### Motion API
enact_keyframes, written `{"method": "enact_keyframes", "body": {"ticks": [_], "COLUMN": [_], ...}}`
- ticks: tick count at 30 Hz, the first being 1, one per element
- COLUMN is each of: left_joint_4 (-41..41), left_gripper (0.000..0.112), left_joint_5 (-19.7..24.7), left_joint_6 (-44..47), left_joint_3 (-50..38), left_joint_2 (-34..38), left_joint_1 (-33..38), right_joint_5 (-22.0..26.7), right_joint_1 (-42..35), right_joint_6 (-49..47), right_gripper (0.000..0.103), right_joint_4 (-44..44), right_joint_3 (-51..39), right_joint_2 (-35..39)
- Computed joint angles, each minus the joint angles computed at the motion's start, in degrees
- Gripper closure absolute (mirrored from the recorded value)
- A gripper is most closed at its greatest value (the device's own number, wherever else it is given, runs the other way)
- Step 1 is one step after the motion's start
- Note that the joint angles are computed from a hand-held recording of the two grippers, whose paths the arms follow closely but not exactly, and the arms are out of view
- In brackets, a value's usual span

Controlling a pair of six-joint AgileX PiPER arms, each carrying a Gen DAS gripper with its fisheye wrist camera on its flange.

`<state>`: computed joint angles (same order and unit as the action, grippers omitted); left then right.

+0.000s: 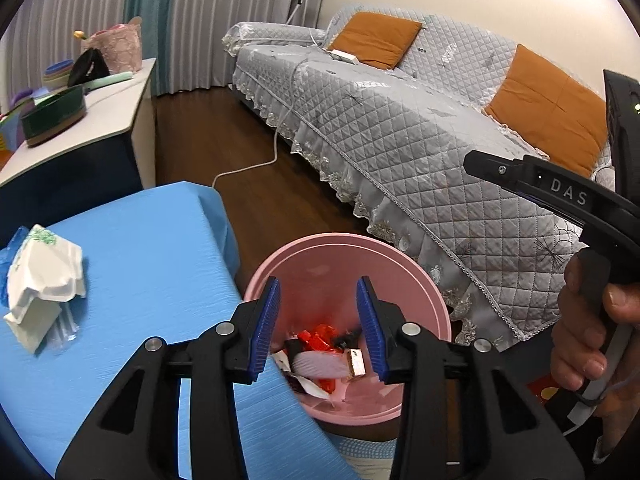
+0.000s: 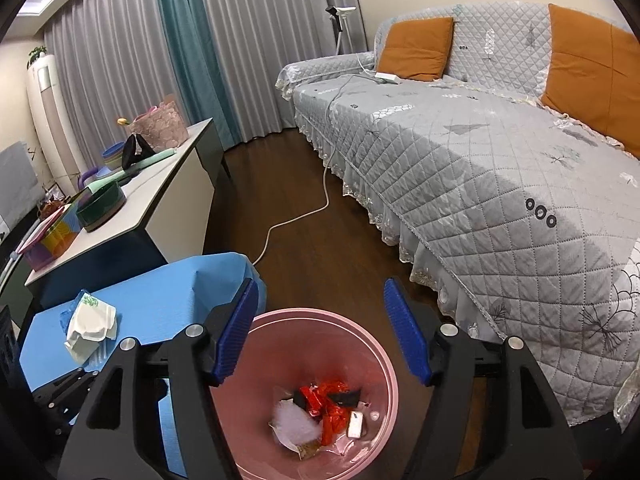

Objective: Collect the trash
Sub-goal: 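Carry foam sleeve and red wrapper over the pink bucket and open both tools, then move both open tools back toward the blue bag and white paper bag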

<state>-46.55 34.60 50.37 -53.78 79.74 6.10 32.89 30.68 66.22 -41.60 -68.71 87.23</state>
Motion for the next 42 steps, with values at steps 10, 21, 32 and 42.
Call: {"method": "enact_keyframes", "body": {"ticks": [10, 21, 32, 42], "left_joint_4": [-3.11, -6.6, -6.97, -6.35], "left_gripper": [0.074, 0.075, 0.083, 0.086], "left_joint_5": [8.32, 22.3, 27.16, 26.54], "left_joint_6": [8.54, 18.44, 15.07, 8.16], "left_joint_3": [-0.98, -12.95, -32.88, -39.32], "left_joint_2": [-3.23, 2.48, 17.08, 25.7], "left_joint_1": [14.42, 36.74, 48.51, 51.26], "right_joint_5": [1.17, 2.86, 2.95, 5.09], "right_joint_1": [4.76, 13.98, 21.74, 26.2], "right_joint_6": [3.57, 5.74, 2.7, -9.72], "right_gripper": [0.037, 0.041, 0.064, 0.066], "right_joint_4": [-2.14, -6.71, -9.29, -3.2], "right_joint_3": [-3.05, -9.08, -18.0, -33.56], "right_joint_2": [1.78, 5.92, 13.83, 28.26]}}
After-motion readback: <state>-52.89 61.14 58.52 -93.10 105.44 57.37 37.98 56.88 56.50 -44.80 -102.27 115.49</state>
